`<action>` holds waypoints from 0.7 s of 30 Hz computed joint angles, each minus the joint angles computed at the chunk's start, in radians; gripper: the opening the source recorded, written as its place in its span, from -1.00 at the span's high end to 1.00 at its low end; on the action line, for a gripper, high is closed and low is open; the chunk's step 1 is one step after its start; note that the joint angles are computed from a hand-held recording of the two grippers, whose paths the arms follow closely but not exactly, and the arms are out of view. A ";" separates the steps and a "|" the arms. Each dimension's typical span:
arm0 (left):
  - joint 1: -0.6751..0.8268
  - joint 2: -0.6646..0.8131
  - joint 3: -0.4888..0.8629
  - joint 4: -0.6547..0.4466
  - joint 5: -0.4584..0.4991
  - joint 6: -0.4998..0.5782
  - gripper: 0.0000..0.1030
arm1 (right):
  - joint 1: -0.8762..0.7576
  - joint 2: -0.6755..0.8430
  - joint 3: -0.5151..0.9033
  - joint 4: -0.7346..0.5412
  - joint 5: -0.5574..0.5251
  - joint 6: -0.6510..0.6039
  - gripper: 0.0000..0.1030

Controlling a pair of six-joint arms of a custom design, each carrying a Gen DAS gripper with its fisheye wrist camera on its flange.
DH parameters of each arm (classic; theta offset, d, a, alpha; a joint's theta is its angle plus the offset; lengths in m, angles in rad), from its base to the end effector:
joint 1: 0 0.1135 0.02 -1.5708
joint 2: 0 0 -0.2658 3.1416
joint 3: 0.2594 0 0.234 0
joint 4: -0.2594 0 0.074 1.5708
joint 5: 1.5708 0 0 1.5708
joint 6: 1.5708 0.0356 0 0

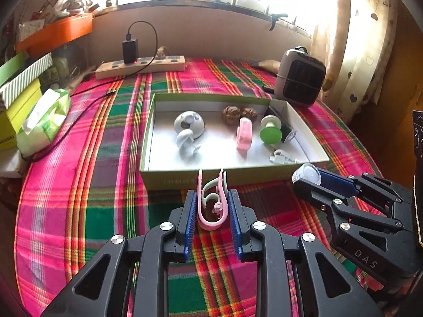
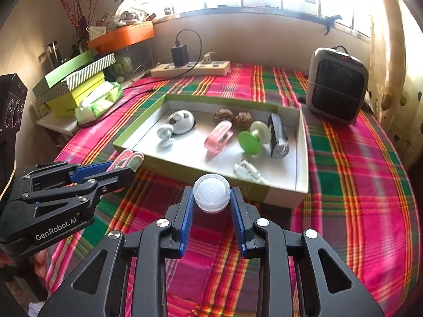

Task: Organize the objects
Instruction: 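Lift the pink clip and white cap and carry both into the box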

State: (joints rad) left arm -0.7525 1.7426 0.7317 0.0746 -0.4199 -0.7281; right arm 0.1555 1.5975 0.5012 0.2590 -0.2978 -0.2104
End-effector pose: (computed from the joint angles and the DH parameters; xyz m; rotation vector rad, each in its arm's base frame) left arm 0.2286 -0.1941 0.1298 -0.1384 2.3987 -0.1538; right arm 0.2514 0.0500 0.1252 -0.5683 2.3171 0.3320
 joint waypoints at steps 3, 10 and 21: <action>0.016 0.001 0.017 0.004 0.009 0.022 0.58 | -0.001 0.010 0.025 -0.010 0.002 0.002 0.44; 0.062 0.036 0.076 -0.002 0.039 0.068 0.58 | -0.015 0.059 0.101 -0.048 -0.014 0.000 0.44; 0.146 0.112 0.172 -0.003 0.111 0.140 0.58 | -0.012 0.180 0.245 -0.112 -0.019 -0.003 0.44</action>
State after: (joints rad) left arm -0.6065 1.8545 0.9039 0.0711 -0.3093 -0.5876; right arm 0.1439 1.7778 0.7464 0.1470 -0.3173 -0.2133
